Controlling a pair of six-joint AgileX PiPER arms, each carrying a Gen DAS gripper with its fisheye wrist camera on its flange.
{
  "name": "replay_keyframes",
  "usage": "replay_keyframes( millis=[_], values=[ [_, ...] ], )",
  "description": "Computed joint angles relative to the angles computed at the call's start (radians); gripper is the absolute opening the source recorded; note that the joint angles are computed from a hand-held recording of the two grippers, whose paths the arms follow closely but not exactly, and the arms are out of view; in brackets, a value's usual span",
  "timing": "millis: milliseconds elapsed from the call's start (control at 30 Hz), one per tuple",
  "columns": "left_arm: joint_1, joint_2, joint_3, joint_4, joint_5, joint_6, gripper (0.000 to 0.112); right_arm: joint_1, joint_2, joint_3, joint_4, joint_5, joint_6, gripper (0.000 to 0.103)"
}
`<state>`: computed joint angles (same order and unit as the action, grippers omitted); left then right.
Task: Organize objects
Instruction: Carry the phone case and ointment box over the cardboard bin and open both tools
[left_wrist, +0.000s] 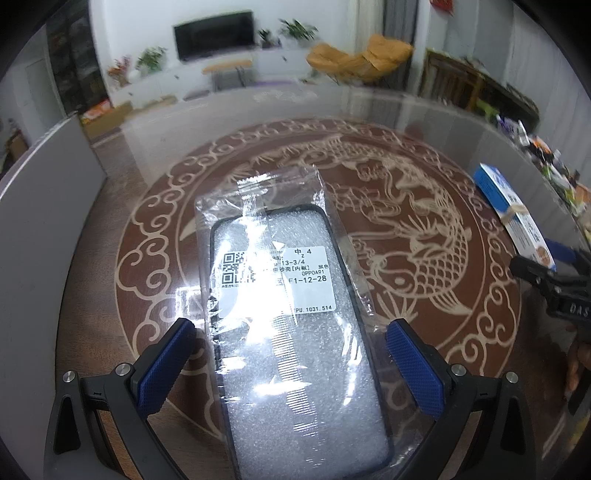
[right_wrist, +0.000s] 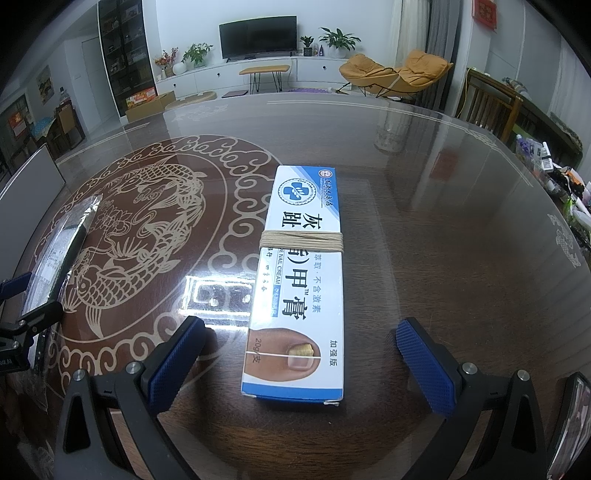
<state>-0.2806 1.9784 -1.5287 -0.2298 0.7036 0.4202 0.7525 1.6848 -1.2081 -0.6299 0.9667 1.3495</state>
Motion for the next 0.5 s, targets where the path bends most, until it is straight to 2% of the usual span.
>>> replay_keyframes(
  millis=[67,133,167,200,233,267,333,500],
  values=[
    [0.0,0.024,-0.059,0.021,0.073,-0.007,0.103,-0.064,0.005,-0.046,0.119,-0.009,-0.162,0.103],
    [0.001,0.03,-0.074,0.025,0.09,-0.003,0.103,-0.118,0.013,-0.082,0.192,-0.013,-0.251,0.098],
    [0.003,0.025,-0.067,0.021,0.081,0.005,0.098,-0.135,0.028,-0.114,0.21,0.008,-0.284,0.089],
    [0.005,0.008,-0.04,0.001,0.048,0.028,0.082,-0.146,0.057,-0.164,0.22,0.044,-0.33,0.078],
    [0.009,-0.005,-0.021,-0.013,0.024,0.04,0.078,-0.151,0.073,-0.194,0.229,0.056,-0.372,0.072],
    [0.013,-0.01,-0.013,-0.023,0.018,0.044,0.078,-0.153,0.088,-0.233,0.242,0.077,-0.416,0.045],
    [0.028,-0.039,0.037,-0.059,-0.019,0.066,0.077,-0.15,0.106,-0.286,0.265,0.131,-0.439,0.042],
    [0.103,-0.195,0.226,-0.268,-0.077,0.242,0.077,-0.095,0.034,-0.273,0.31,0.106,-0.383,0.042]
  ],
)
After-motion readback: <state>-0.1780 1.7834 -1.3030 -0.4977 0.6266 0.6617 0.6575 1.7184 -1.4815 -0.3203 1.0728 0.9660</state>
